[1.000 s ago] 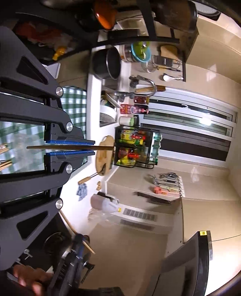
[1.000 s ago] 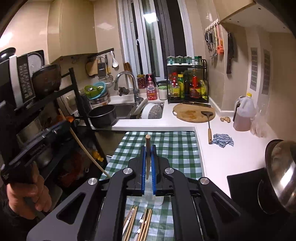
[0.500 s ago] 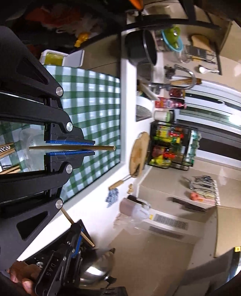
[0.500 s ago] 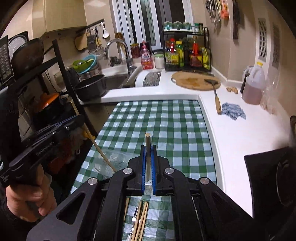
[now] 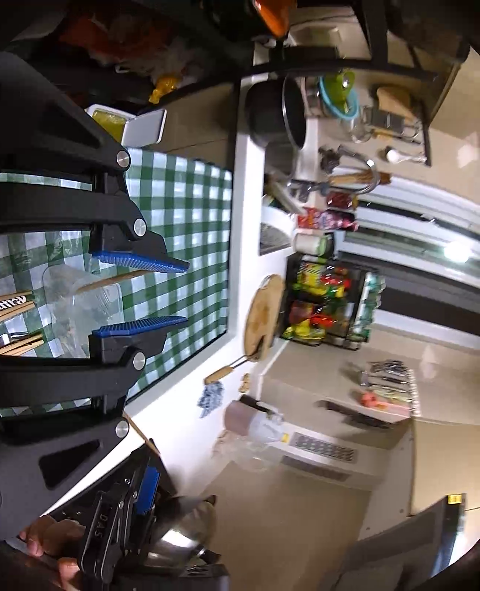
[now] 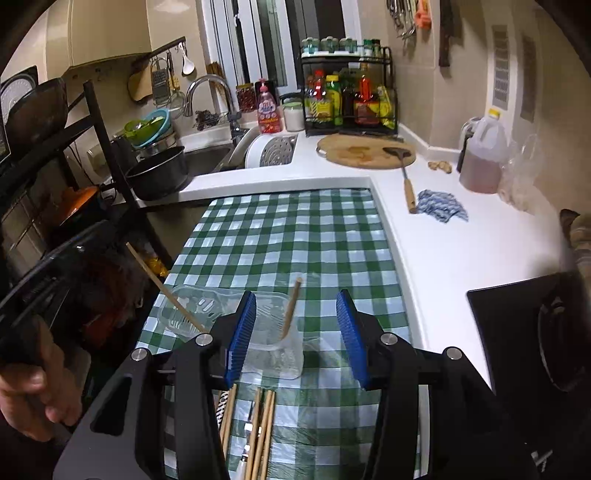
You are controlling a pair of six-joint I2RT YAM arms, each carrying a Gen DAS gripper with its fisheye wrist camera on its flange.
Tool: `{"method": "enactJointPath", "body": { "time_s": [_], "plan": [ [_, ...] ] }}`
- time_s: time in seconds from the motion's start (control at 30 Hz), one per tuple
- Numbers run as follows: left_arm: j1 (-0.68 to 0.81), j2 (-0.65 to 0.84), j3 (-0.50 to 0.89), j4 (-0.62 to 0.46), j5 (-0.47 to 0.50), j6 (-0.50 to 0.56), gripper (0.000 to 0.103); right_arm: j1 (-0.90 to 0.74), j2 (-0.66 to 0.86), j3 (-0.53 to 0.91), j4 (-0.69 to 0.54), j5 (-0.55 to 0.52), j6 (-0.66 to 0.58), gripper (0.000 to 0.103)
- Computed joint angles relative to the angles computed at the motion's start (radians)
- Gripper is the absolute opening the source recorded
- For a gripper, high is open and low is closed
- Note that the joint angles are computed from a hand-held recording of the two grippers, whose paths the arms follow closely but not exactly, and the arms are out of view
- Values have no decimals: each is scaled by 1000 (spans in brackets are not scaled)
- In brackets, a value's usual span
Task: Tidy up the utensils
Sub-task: 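Open both grippers to drop the chopsticks into the container, then grasp another wooden chopstick with the right gripper while the left gripper returns to the table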
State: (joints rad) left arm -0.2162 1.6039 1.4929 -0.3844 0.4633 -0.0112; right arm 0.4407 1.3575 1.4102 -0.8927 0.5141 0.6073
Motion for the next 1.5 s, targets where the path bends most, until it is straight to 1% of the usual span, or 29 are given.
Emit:
{"method": "enactJointPath", "body": {
  "time_s": [0.1,0.2,0.33,0.37,0.4,0.47,0.5,0.53,0.6,0.67,0.73,0.77,0.8,0.83,0.87,0.9,0.93,0.97,1.0,1.1,1.23,1.33,1.4,1.5],
  "plan": [
    [21,-95,-86,29,-3,-1,25,72,-80,-50,-6,104,50,46],
    [46,-218,-216,62,1,-7,25,202,-200,-160,23,251,134,46],
    [70,-406,-439,108,-11,16,24,392,-310,-301,37,405,287,46],
    [73,-436,-476,119,-17,25,24,439,-319,-323,18,444,336,46],
    [77,-496,-548,135,-29,42,24,496,-327,-353,-5,486,401,45],
    [90,-556,-624,140,-20,60,24,582,-313,-374,-69,547,521,43],
    [101,-593,-673,141,-7,67,24,635,-278,-369,-152,587,623,42],
    [109,-613,-702,140,-2,72,24,675,-240,-357,-231,611,717,40],
    [130,-659,-765,127,11,89,24,754,-187,-355,-346,623,887,36],
    [152,-701,-825,114,28,104,24,815,-153,-366,-406,618,1009,30],
    [170,-722,-879,122,45,114,24,876,-118,-391,-448,607,1133,27],
    [177,-729,-902,127,58,121,24,903,-89,-405,-465,594,1203,25],
    [190,-738,-936,133,79,135,24,918,-71,-422,-463,580,1247,24],
    [198,-744,-958,134,90,146,21,931,-57,-452,-422,552,1268,22],
    [210,-743,-983,129,108,162,15,936,-49,-494,-357,516,1268,19],
    [222,-737,-1003,119,120,176,14,942,-39,-523,-314,488,1280,12],
    [227,-734,-1019,111,121,182,13,940,-39,-565,-241,457,1271,6],
    [221,-729,-1030,107,116,182,9,941,-36,-603,-167,433,1263,2],
    [215,-725,-1039,104,111,185,7,938,-31,-638,-93,411,1244,1],
    [198,-724,-1076,121,109,197,6,895,6,-701,120,344,1119,1],
    [144,-721,-1118,149,97,202,6,869,68,-710,235,319,1049,5],
    [94,-697,-1141,169,99,181,6,851,84,-727,306,297,1010,5],
    [63,-681,-1147,188,85,163,6,835,103,-726,332,273,977,5],
    [8,-656,-1157,226,37,125,6,830,133,-717,328,262,972,8]
  ]
}}
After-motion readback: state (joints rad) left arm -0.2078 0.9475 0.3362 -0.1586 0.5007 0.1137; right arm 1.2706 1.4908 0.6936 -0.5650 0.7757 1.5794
